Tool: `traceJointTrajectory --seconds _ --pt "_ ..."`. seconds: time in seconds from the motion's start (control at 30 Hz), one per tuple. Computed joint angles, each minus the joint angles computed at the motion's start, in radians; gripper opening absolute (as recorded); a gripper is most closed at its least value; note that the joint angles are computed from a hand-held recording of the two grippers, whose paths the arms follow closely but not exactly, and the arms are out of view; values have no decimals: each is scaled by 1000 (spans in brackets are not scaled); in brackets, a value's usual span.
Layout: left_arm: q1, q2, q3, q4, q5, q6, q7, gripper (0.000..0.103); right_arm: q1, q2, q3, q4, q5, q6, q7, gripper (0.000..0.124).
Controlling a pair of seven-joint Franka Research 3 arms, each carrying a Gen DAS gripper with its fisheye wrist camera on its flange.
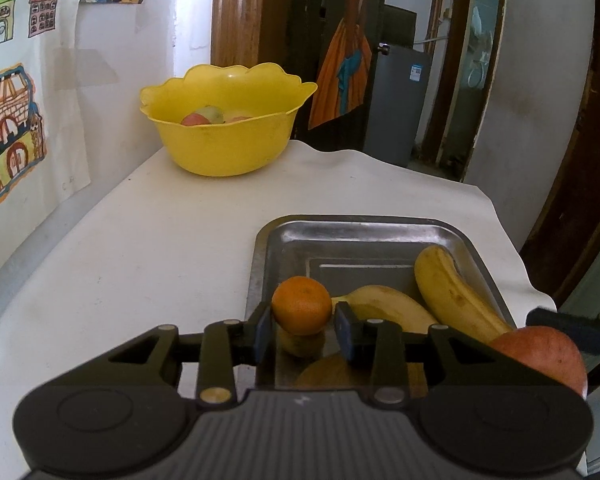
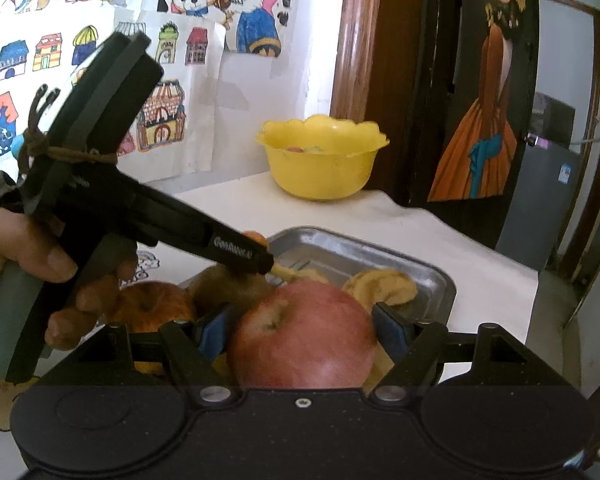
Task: Organize fruits
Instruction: 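Lower the orange into the tray and open the left gripper while the right gripper releases the apple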
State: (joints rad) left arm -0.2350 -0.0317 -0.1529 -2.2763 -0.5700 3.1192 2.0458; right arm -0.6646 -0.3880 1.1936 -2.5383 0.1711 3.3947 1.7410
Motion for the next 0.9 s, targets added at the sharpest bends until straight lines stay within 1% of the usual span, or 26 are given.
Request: traceJointTrajectory --seconds 0.07,0.1,0.13,0.2,0.27,0.33,0.4,0.5,0.6,0.63,0.7,0.8,0.9 --pt "0 0 0 0 -3 1 2 41 -9 -10 9 0 -2 7 -2 79" --pt "0 0 0 -1 -3 2 1 44 -11 -12 11 0 0 8 -1 80" --pt "-1 -1 0 -2 -9 3 5 51 -12 -12 13 1 2 5 2 80" --pt "-6 -4 3 -4 -30 5 23 59 -5 -12 7 -1 5 -2 10 82" --pt "-19 -9 9 -4 -77 6 69 60 -9 -21 13 -5 10 3 25 83" --pt "-26 -12 13 -5 -103 9 96 65 -6 -26 11 -9 14 8 37 87" --pt "-39 -18 20 -6 -147 15 137 73 1 -31 7 -13 17 13 45 90" --pt "-64 -29 35 -7 -232 27 210 79 20 -42 -9 -21 23 15 51 94" --pt "-102 -45 60 -9 -336 46 297 88 40 -59 -23 -31 36 17 60 97" --pt "-122 -53 75 -8 -389 56 343 91 46 -68 -26 -35 42 21 65 98" --pt "-151 -66 95 -9 -453 68 402 93 66 -85 -41 -45 53 23 72 100" --pt "-191 -87 127 -13 -515 89 458 98 90 -115 -58 -52 64 16 83 101" --pt "-230 -109 162 -21 -531 105 475 100 113 -144 -76 -58 68 10 98 102"
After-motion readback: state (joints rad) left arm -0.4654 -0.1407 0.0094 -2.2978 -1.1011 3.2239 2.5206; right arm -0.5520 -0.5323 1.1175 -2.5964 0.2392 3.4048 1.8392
